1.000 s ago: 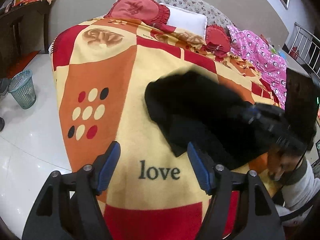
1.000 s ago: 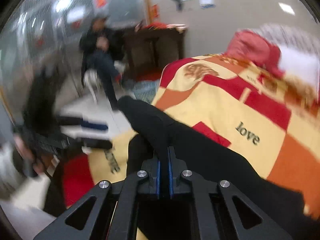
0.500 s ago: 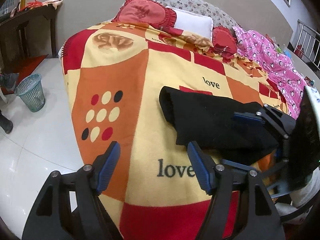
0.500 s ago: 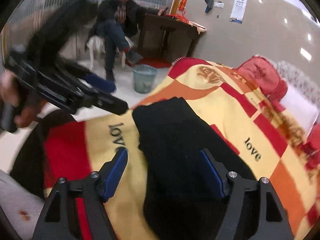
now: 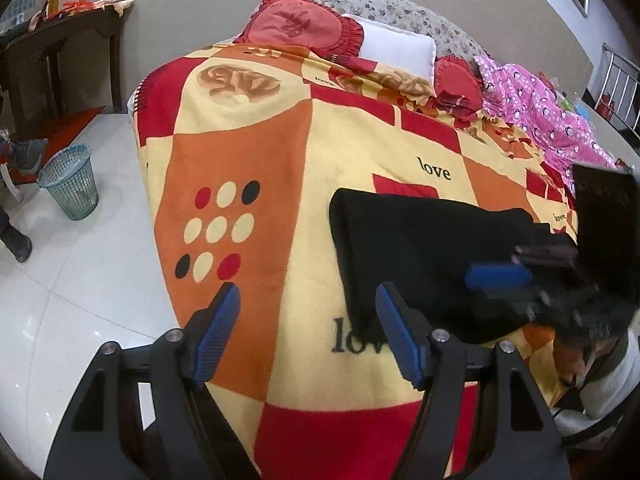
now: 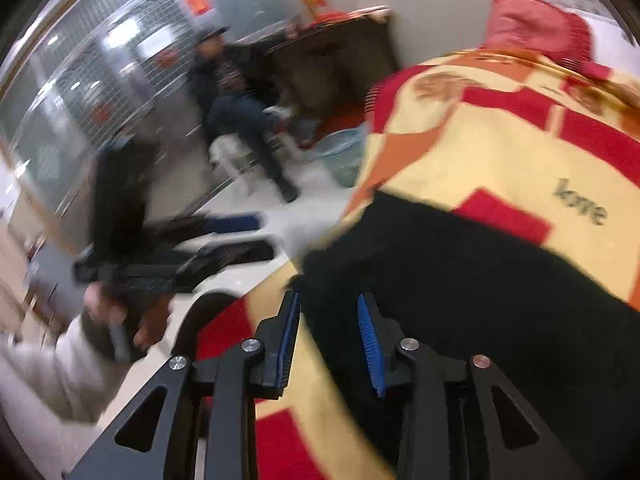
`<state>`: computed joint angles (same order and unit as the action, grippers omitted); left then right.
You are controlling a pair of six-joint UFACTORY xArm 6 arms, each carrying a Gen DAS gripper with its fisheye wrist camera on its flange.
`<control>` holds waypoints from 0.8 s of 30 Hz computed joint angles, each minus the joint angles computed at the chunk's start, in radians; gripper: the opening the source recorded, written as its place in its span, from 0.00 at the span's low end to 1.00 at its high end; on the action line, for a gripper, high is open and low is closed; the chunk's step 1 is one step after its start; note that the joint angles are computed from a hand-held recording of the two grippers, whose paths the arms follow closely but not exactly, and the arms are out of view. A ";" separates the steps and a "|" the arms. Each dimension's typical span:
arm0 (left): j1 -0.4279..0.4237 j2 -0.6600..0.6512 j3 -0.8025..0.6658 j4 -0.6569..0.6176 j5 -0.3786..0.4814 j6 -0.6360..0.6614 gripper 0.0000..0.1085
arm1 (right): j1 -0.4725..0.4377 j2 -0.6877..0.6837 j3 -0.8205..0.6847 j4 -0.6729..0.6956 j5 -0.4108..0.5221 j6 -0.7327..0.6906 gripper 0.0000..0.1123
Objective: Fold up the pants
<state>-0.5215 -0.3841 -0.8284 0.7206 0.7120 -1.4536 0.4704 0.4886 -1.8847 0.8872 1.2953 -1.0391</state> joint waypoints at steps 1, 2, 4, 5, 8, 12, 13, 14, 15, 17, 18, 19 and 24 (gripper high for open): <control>0.001 0.000 0.001 -0.004 -0.006 0.002 0.64 | -0.004 -0.033 0.046 0.014 -0.022 -0.038 0.32; 0.000 0.001 -0.001 -0.008 -0.010 0.006 0.64 | -0.005 -0.080 0.111 0.026 -0.084 -0.085 0.33; -0.003 0.008 -0.014 -0.003 -0.010 0.013 0.64 | 0.006 -0.139 0.203 0.025 -0.216 -0.139 0.36; -0.003 0.014 -0.023 0.000 -0.009 0.016 0.64 | 0.012 -0.158 0.236 0.026 -0.274 -0.161 0.36; -0.010 0.050 -0.063 0.023 -0.010 0.016 0.67 | 0.029 -0.174 0.271 -0.035 -0.362 -0.170 0.34; -0.013 0.085 -0.096 0.026 -0.020 0.039 0.67 | 0.044 -0.253 0.406 -0.058 -0.484 -0.307 0.34; -0.010 0.096 -0.103 0.023 -0.028 0.044 0.67 | 0.047 -0.264 0.427 -0.063 -0.502 -0.329 0.34; -0.009 0.101 -0.107 0.020 -0.030 0.044 0.67 | 0.052 -0.270 0.444 -0.073 -0.521 -0.344 0.34; -0.006 0.110 -0.112 0.016 -0.040 0.045 0.67 | 0.058 -0.277 0.464 -0.076 -0.544 -0.356 0.33; -0.003 0.122 -0.122 0.010 -0.052 0.041 0.67 | 0.072 -0.261 0.465 -0.113 -0.576 -0.343 0.26; -0.002 0.127 -0.126 0.005 -0.057 0.041 0.67 | 0.071 -0.254 0.456 -0.123 -0.566 -0.333 0.09; -0.003 0.131 -0.133 0.004 -0.061 0.043 0.67 | 0.074 -0.256 0.461 -0.110 -0.585 -0.337 0.05; -0.025 0.133 -0.163 0.042 -0.025 0.039 0.67 | 0.015 -0.275 0.416 -0.071 -0.409 -0.233 0.05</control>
